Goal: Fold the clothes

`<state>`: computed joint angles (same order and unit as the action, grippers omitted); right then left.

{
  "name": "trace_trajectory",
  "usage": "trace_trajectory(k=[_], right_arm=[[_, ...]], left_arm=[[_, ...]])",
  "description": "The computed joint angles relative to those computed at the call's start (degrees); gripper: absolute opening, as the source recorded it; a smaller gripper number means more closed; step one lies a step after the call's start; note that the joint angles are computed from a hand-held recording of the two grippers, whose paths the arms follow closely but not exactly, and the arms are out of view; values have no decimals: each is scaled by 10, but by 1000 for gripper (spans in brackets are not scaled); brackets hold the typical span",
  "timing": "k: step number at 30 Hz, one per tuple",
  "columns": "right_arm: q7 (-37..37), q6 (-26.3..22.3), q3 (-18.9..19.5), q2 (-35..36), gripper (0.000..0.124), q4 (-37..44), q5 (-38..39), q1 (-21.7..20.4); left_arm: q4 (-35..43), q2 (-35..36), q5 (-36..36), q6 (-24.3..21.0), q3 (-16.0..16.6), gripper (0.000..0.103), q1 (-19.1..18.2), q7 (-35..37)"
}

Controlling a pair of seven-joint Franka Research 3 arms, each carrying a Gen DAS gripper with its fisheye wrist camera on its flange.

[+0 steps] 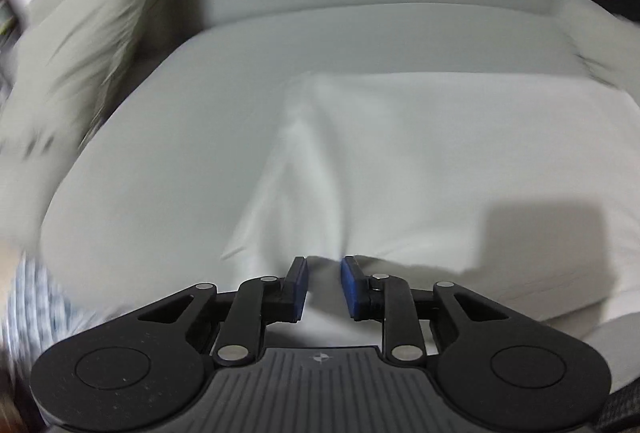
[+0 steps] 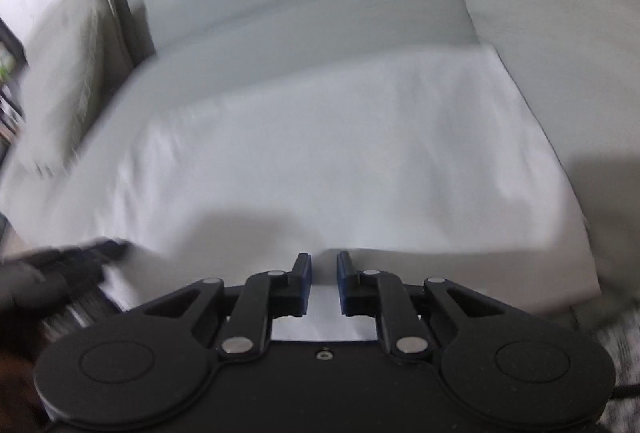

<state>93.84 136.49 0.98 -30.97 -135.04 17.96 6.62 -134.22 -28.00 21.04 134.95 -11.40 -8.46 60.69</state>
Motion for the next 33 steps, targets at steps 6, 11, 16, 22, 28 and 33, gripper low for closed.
trace_trajectory(k=[6, 11, 16, 22, 28, 33], right_arm=[[7, -35, -20, -52, 13, -16, -4, -27], [21, 82, -23, -44, 15, -37, 15, -54], [28, 186, -49, 54, 12, -16, 81, -26], [249, 210, 47, 97, 0, -25, -116, -153], [340, 199, 77, 46, 7, -33, -253, -188], [293, 268, 0, 83, 10, -15, -142, -102]], left_arm=[[-11, -33, -29, 1, 34, 13, 19, -9], [-8, -6, -48, 123, 45, 13, 8, 24], [32, 104, -27, 210, 19, 22, 21, 36], [76, 126, 227, 55, -66, 24, 100, -156], [62, 89, 152, 78, 4, 19, 60, -118], [69, 110, 14, 213, 51, 19, -1, 13]])
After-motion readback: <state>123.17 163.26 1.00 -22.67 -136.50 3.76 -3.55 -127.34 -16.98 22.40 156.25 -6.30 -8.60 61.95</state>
